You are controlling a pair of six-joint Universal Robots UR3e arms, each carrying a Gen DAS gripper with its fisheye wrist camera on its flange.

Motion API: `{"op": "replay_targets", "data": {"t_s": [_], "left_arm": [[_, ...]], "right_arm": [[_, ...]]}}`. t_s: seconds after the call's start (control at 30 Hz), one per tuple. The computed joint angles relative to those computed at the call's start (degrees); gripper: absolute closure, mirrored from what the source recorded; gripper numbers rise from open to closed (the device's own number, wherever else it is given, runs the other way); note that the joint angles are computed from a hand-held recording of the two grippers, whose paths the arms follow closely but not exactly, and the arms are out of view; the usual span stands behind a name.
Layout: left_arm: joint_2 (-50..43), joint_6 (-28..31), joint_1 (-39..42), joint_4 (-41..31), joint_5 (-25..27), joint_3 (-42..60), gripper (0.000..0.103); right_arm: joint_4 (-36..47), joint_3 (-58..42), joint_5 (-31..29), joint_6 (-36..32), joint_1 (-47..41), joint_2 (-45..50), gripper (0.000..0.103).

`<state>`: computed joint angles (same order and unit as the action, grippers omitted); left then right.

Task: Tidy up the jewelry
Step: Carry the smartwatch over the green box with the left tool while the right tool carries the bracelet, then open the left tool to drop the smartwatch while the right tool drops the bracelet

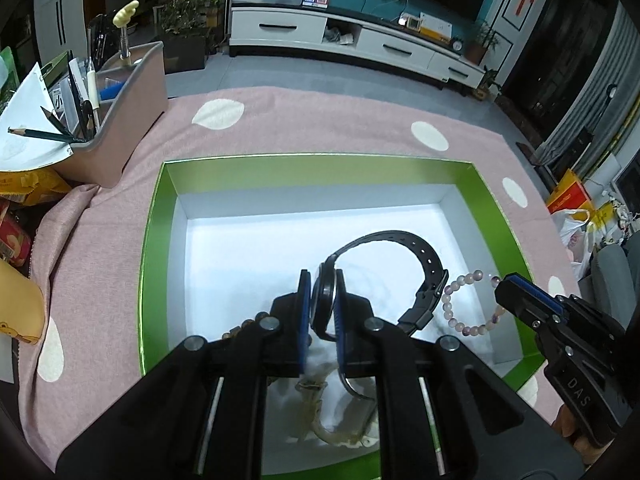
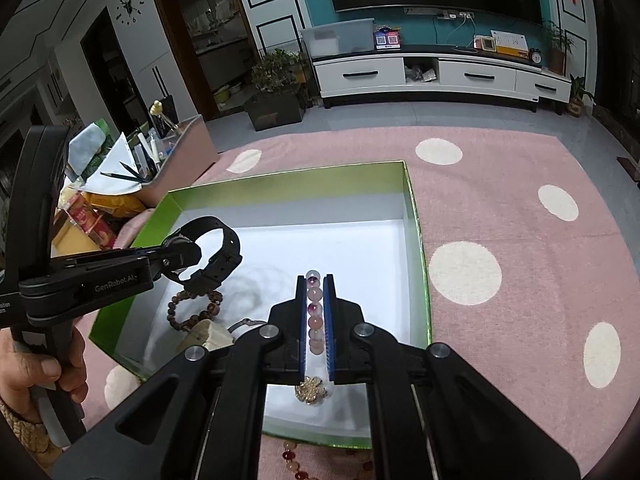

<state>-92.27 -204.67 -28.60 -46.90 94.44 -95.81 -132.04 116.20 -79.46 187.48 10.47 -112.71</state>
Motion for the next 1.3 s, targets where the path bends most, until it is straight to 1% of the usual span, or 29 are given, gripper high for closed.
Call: {"op": "replay_targets", "data": {"t_s": [0.2, 0.3, 0.4, 0.47, 0.5, 0.53, 0.6, 0.67, 0.7, 0.73, 0.77, 0.8, 0.83, 0.9, 0.93, 1.0, 1.03, 1.07, 1.1, 1.13, 1.17, 1.23, 1.3], "left_arm": [[-1.72, -0.77, -0.2, -0.37, 0.65, 0.74, 0.093], [-2.02, -1.05, -0.28, -0.44, 0.8, 0.66, 0.092], [-1.97, -1.4, -0.34, -0.07, 1.04, 0.34, 0.088], [-1.73, -1.62, -0.25, 0.14, 0.94, 0.03, 0.083], [-1.5, -1.7, -0.26, 0.41, 0.91, -0.25, 0.083], [-1.4, -1.8, -0.38, 0.56, 1.04, -0.35, 0.08], [-0.8, -2.06, -0.42, 0.72, 1.08, -0.7, 0.074], [-0.2, -2.32, -0.68, 0.68, 1.58, -0.83, 0.065], [0.12, -2.34, -0.8, 0.68, 1.83, -0.9, 0.062], [0.61, -2.35, -1.04, 0.85, 2.22, -1.05, 0.055], [1.0, -2.44, -1.25, 0.98, 2.7, -1.18, 0.05], [1.32, -2.6, -1.55, 0.93, 3.31, -1.18, 0.048], [1.75, -2.73, -1.89, 0.7, 3.88, -1.14, 0.047], [2.65, -3.05, -2.52, 0.06, 4.67, -1.16, 0.04], [3.07, -3.14, -2.72, -0.11, 4.96, -1.31, 0.033], [4.2, -3.29, -3.44, -0.25, 5.45, -1.79, 0.03], [4.69, -3.47, -3.73, -0.37, 5.73, -2.04, 0.025], [5.23, -3.84, -4.14, -0.63, 6.25, -2.2, 0.018], [5.95, -4.34, -4.73, -0.98, 6.92, -2.37, 0.016], [6.55, -4.53, -5.02, -1.0, 7.1, -2.69, 0.015], [7.43, -4.71, -5.29, -1.06, 7.1, -3.23, 0.014], [8.7, -5.36, -6.16, -1.69, 7.6, -3.63, 0.01], [9.91, -5.97, -7.62, -2.64, 8.45, -3.74, 0.009]], "right_arm": [[-1.74, 0.58, -1.79, 0.42, 1.25, 1.41, 0.096], [-2.05, 1.18, -1.53, 0.15, 0.92, 1.14, 0.096], [-1.82, 1.22, -1.29, -0.27, 0.63, 0.85, 0.096], [-1.36, 1.05, -1.12, -0.71, 0.57, 0.91, 0.092], [-1.19, 1.06, -1.19, -0.6, 0.65, 0.8, 0.089], [-1.18, 1.35, -1.17, -0.46, 0.58, 0.34, 0.088], [-1.29, 1.78, -1.23, -0.31, 0.59, -0.26, 0.088], [-1.33, 2.15, -1.84, 0.12, 1.01, -1.03, 0.087], [-1.47, 2.52, -2.14, 0.34, 1.18, -1.9, 0.083], [-1.52, 2.67, -2.22, 0.41, 1.19, -2.39, 0.076], [-1.57, 3.07, -2.5, 0.73, 1.29, -3.44, 0.073], [-1.52, 3.46, -2.74, 1.08, 1.35, -4.52, 0.069], [-1.31, 3.78, -2.85, 1.24, 1.3, -5.59, 0.067], [-0.47, 4.07, -3.51, 1.62, 1.45, -7.41, 0.066], [-0.06, 4.23, -3.58, 1.71, 1.33, -8.24, 0.062], [1.69, 4.89, -3.07, 1.85, 0.49, -11.3, 0.055], [2.57, 5.13, -2.92, 1.91, 0.1, -12.78, 0.051], [3.23, 5.15, -3.0, 1.98, -0.02, -13.62, 0.048], [4.17, 5.13, -3.6, 2.19, 0.15, -14.69, 0.043], [5.06, 5.01, -4.5, 2.42, 0.62, -15.57, 0.04], [5.41, 4.78, -5.38, 2.77, 1.33, -15.82, 0.039], [7.24, 4.48, -6.65, 3.14, 2.03, -17.38, 0.034], [9.46, 4.11, -6.66, 3.49, 1.83, -19.07, 0.031]]}}
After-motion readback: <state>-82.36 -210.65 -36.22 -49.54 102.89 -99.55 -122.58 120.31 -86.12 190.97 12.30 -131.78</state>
